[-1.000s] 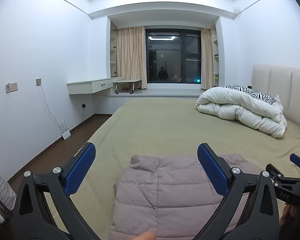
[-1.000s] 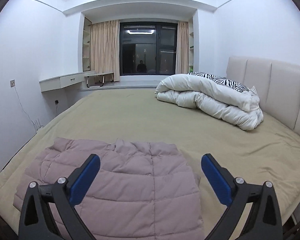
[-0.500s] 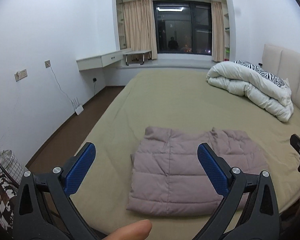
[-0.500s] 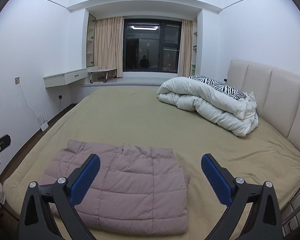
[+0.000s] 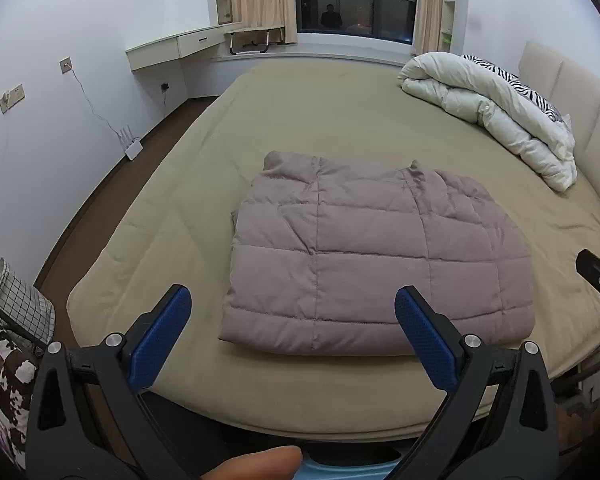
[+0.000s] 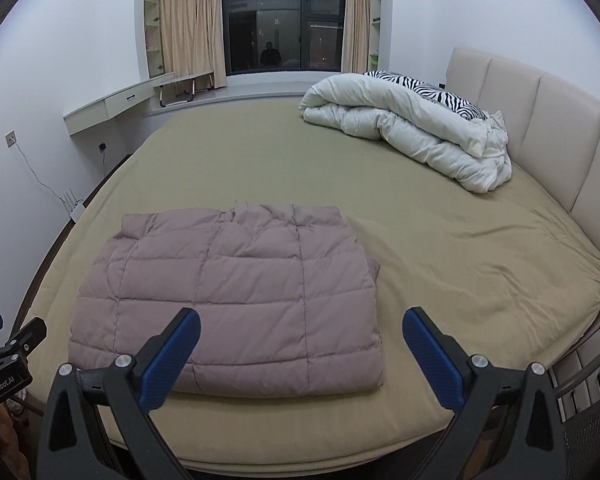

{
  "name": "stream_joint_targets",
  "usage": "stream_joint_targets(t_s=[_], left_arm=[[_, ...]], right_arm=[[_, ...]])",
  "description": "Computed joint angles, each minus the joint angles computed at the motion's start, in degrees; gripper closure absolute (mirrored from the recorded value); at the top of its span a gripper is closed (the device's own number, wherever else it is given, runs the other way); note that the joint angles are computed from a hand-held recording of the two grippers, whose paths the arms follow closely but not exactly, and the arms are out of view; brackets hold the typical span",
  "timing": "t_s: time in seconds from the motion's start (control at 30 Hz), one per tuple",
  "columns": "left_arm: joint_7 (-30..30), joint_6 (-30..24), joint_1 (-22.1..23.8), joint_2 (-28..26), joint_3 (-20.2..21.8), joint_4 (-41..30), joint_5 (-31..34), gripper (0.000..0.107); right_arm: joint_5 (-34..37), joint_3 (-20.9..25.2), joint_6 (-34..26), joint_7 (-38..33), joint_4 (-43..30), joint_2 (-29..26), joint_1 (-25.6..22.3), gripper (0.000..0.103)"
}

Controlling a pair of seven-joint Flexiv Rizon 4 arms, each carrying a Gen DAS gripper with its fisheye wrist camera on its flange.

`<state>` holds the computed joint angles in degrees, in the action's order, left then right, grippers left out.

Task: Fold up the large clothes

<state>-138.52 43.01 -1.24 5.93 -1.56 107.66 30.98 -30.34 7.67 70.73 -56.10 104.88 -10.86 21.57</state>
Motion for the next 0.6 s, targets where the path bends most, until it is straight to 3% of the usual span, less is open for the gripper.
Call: stream_joint_targets(t_s=[0.13,0.6], left_arm=[[0.96,0.87,0.54,-0.83,0.99,0.88,-2.17,0.004],[-0.13,-0.83,-0.07,-1.7,0.78,0.73,-0.67,0.004]], right_arm=[[0.99,0.45,-2.49,-0.1,-0.09,0.07,0.23,0.0],[5.59,2.04,-5.02,-4.25,-0.09,0.16,0.5,0.0]])
